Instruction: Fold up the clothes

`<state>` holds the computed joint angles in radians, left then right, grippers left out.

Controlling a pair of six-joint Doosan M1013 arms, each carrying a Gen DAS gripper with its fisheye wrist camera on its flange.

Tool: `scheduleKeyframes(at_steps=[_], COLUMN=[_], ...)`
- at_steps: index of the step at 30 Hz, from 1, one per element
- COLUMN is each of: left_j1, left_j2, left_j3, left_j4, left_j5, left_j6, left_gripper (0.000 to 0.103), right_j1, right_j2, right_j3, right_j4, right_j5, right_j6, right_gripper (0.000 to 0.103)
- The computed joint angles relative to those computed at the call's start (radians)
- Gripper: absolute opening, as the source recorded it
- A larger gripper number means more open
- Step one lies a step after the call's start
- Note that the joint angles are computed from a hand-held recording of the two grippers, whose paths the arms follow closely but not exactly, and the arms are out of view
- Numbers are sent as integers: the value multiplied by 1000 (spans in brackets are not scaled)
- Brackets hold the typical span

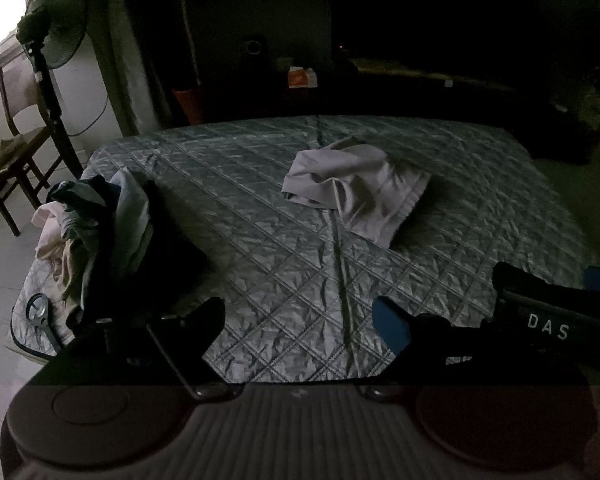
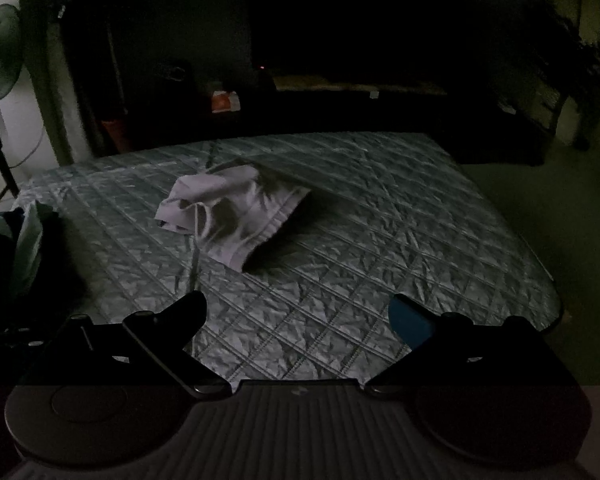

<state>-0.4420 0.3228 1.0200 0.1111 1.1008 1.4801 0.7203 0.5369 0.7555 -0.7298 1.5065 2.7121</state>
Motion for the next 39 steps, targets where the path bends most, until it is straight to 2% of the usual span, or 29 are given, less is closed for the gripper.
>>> scheduleKeyframes(at_steps=[8, 13, 20, 21, 22, 26, 27, 28, 29, 30, 31, 33, 34, 36, 38, 39], left_j1=[2, 7, 29, 33, 35, 55, 61, 67, 73, 79, 85, 98, 104, 119, 134, 143], left_j2=[15, 33, 84, 92, 100, 143, 157, 171, 185, 199, 214, 240, 249, 271, 313, 328], left_j3=[-10, -21, -75, -82, -91, -141, -156, -172, -188, -205, -223, -250, -256, -271, -332, -359], left_j4=[1, 9, -5, -11, -14, -34, -35, -37, -39, -41, -42, -48, -49, -71, -105, -139], left_j5=[7, 0, 9, 8, 6, 6, 7, 9, 11, 13, 16, 29, 32, 56, 145, 171], left_j6=[9, 20, 55, 64, 72, 102, 106, 111, 115, 119, 123, 123, 118, 109, 87, 89], left_gripper=[81, 83, 87, 87, 90, 91, 89, 88, 85, 83, 79, 74, 70, 55, 23, 18], right_j1=[-6, -9, -18, -20, -22, -46, -52, -58, -62, -66, -74, -86, -92, -104, -116, -122], right_j2=[-14, -25, -11, -7, -5, 15, 16, 16, 25, 36, 45, 63, 73, 94, 116, 128], right_j3=[32, 59, 63, 64, 67, 70, 79, 90, 91, 87, 88, 87, 86, 79, 68, 61], right_j4=[14, 2, -44, -55, -66, -64, -66, -71, -91, -104, -105, -99, -95, -85, -62, -40], right_j5=[-47, -103, -174, -187, -200, -220, -238, -258, -260, -261, -277, -311, -327, -357, -379, -384], right_j6=[26, 56, -19, -39, -54, -136, -158, -181, -221, -271, -325, -424, -474, -575, -667, -705], right_gripper=[99, 99, 93, 85, 73, 56, 43, 36, 38, 42, 57, 75, 74, 73, 71, 69])
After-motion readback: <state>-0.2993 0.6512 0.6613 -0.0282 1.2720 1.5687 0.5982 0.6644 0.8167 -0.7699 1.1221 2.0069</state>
